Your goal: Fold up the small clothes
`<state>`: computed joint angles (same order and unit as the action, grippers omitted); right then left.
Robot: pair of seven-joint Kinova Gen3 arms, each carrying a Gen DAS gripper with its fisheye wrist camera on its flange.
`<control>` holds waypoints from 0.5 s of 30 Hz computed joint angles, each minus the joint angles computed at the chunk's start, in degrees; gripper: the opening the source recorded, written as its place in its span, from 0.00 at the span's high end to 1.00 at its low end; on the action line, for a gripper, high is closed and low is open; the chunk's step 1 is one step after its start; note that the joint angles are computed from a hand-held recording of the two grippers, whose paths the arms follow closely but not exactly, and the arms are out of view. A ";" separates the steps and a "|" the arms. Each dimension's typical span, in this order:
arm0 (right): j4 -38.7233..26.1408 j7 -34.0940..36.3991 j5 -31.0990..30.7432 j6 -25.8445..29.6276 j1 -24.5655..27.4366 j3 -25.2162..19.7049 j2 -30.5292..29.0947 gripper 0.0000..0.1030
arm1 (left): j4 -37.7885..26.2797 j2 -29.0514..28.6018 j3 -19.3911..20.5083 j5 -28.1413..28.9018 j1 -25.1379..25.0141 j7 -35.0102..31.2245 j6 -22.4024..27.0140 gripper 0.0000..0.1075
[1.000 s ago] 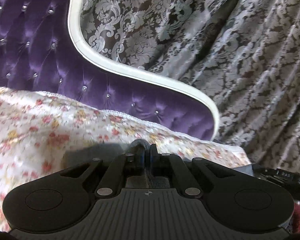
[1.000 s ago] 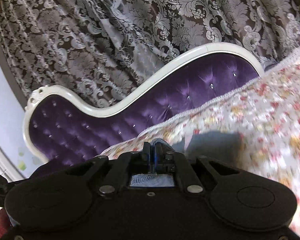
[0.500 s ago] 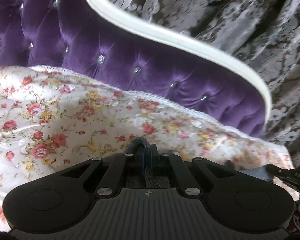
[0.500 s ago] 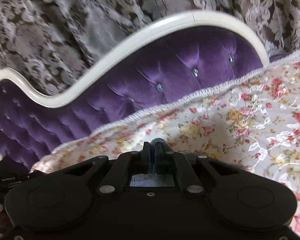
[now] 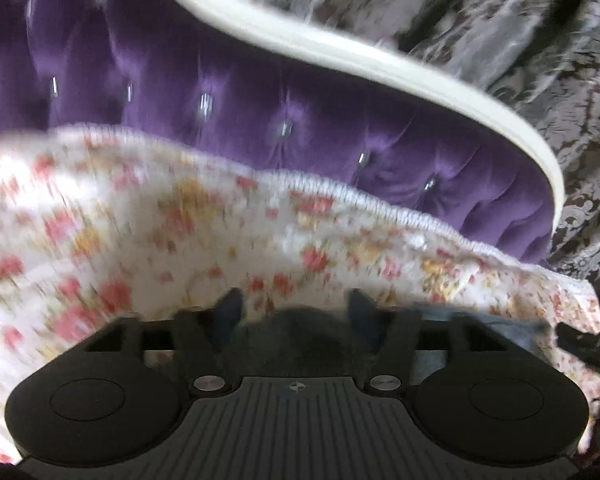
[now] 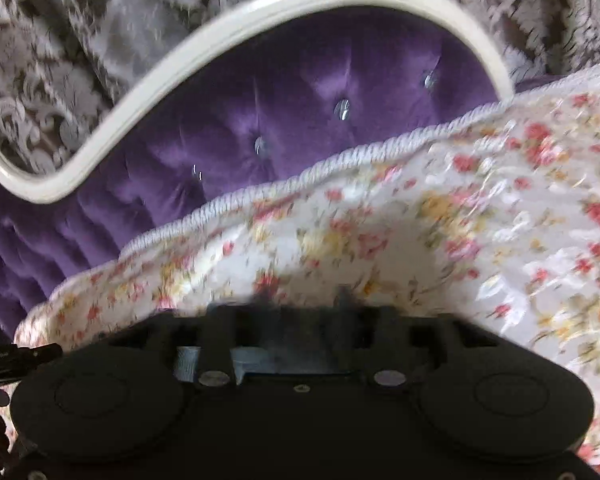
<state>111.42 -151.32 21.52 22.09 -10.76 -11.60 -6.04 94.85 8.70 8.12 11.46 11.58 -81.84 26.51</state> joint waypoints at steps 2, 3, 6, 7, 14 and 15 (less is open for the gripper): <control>0.87 -1.86 2.44 0.32 -0.09 -0.06 -2.21 0.43 | 0.85 -2.04 0.89 -3.00 0.11 -0.25 0.22 0.38; 1.23 -1.40 2.51 0.62 -1.73 1.39 -3.41 0.43 | 1.86 -3.33 0.36 -3.18 0.98 -1.78 0.12 0.38; 1.75 3.72 -0.97 2.02 -0.41 -0.53 -6.69 0.43 | 5.67 -7.17 -0.11 -0.75 3.16 -8.66 0.52 0.38; 2.16 5.54 -2.28 2.46 0.02 -1.57 -8.01 0.43 | 7.12 -8.28 1.50 0.44 2.61 -10.99 0.77 0.38; 2.20 9.32 -0.98 11.03 -0.14 -12.74 -10.96 0.43 | 15.95 -12.18 8.09 -2.94 4.89 -18.03 1.25 0.36; 2.28 8.79 0.37 13.36 -0.01 -15.27 -11.03 0.43 | 18.39 -13.76 10.74 -5.27 3.33 -17.23 -1.08 0.34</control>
<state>113.69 -142.54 21.89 35.45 -10.78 -26.87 -17.08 113.24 -5.07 18.86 6.19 14.91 -99.07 25.43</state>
